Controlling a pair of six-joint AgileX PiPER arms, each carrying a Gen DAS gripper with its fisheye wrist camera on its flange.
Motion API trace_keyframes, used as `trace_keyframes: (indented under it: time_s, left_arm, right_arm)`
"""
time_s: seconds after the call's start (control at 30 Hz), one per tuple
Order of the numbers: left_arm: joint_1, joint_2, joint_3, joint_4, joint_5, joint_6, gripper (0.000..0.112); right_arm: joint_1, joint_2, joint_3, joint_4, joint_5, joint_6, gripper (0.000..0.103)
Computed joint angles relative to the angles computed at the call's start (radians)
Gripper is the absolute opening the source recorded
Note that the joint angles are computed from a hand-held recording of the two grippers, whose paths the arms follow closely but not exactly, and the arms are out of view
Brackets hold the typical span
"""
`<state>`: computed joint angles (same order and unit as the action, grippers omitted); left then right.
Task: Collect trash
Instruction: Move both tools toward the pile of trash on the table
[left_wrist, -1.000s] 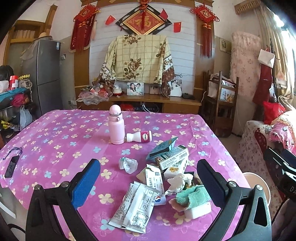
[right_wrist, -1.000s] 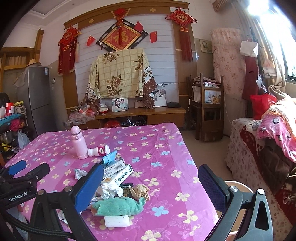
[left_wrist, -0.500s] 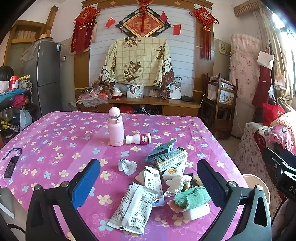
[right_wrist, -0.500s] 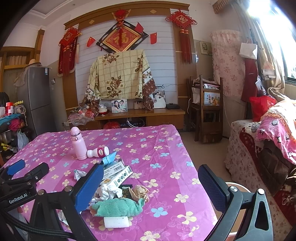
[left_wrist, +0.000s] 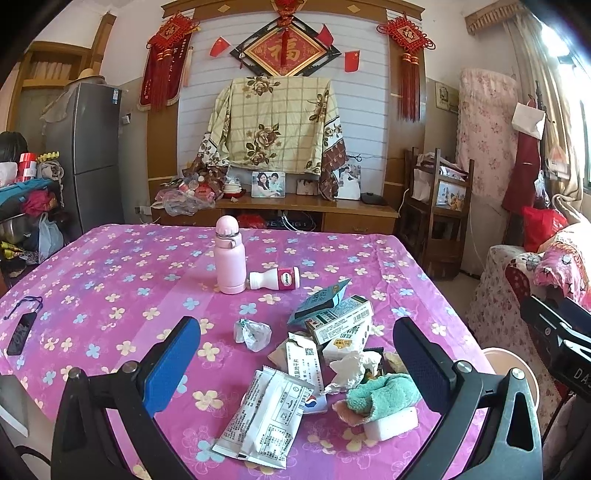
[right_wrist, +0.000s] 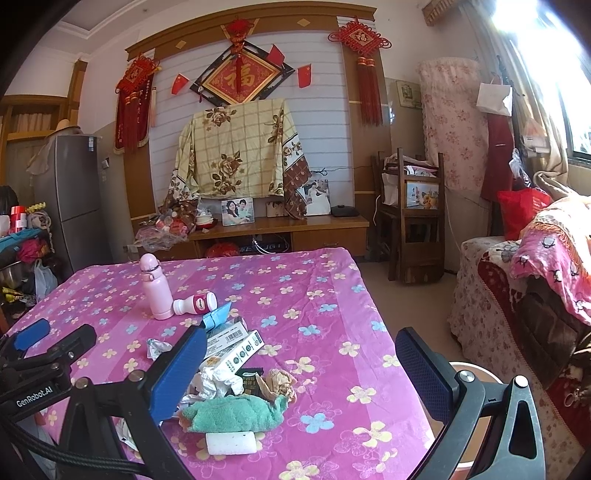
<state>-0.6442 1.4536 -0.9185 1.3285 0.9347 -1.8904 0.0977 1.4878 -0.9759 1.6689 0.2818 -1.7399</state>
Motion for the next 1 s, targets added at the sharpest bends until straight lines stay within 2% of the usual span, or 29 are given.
trace_keyframes:
  time_s: [0.13,1.0]
  left_arm:
    - [-0.002,0.001,0.002,0.001,0.002,-0.003,0.103]
    - [-0.006,0.022,0.006,0.005,0.000,-0.025,0.103]
  right_arm:
    - [-0.005,0.013,-0.014,-0.051,0.005,0.049,0.103]
    - [-0.006,0.031,-0.016,-0.072,0.009,0.079,0.103]
